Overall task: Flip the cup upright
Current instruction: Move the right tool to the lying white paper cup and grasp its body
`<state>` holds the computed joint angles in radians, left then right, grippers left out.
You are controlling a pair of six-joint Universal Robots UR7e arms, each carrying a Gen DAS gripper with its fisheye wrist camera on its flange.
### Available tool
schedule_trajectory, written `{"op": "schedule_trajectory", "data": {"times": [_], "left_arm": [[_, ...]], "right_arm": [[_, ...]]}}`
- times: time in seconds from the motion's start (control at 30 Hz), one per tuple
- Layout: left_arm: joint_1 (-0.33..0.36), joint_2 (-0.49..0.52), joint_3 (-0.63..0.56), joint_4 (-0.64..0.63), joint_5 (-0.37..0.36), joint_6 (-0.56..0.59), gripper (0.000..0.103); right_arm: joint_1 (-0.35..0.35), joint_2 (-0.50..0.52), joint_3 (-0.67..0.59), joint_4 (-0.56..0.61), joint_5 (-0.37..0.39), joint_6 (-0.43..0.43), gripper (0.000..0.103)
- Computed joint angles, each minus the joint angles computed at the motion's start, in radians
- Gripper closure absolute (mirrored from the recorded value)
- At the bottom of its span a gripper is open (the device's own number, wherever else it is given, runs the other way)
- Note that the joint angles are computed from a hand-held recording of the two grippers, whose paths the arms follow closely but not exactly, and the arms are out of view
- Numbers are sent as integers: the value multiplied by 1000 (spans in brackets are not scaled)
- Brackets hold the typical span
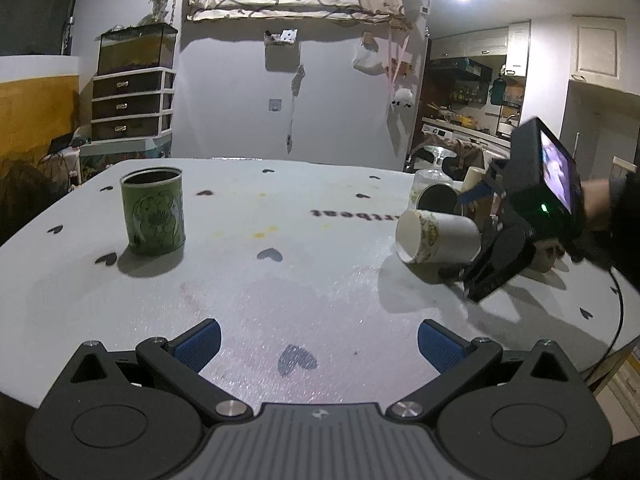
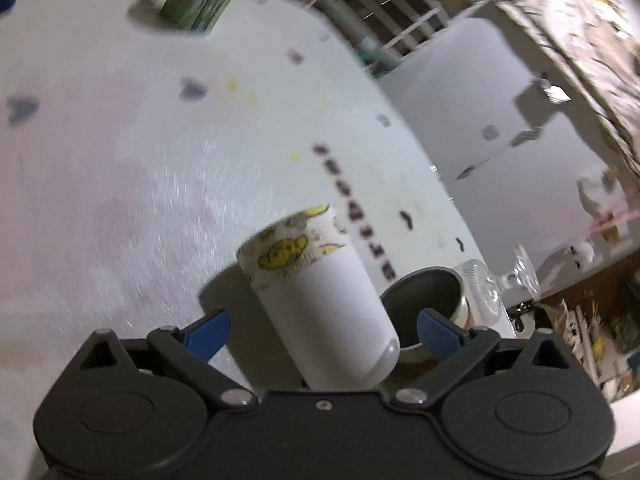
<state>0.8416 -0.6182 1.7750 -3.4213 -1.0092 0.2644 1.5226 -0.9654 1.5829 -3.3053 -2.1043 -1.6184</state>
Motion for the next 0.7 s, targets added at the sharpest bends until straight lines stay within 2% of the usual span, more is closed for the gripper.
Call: {"op": "schedule_trajectory", "data": {"times": [0.1, 0.17, 0.27, 0.37, 0.43, 0.5, 0.6, 0.67, 0.7], "left_arm": [[5, -1, 3, -4, 2, -1, 0], [10, -4, 4, -6, -2, -6, 0], [15, -6, 6, -5, -6, -12, 0], [17, -7, 6, -3, -12, -15, 0], [16, -6, 4, -1, -15, -17, 0], [15, -5, 4, -1, -20, -16, 0], [14, -1, 1, 6, -26, -17, 0], [13, 0, 2, 6, -28, -14, 0], [13, -1, 2, 5, -29, -12, 0]], "right_arm": [[10, 31, -48, -1, -55, -58, 7], [14, 33, -72, 42, -91, -59, 12], [20, 15, -87, 149, -112, 5, 29], [34, -14, -77, 243, -145, 97, 33], [37, -48, -69, 351, -139, 189, 41], [38, -94, -50, 470, -123, 304, 42], [38, -150, 5, 540, -74, 378, 44], [39, -164, 43, 504, -51, 407, 38], [38, -164, 53, 476, -37, 435, 28]]}}
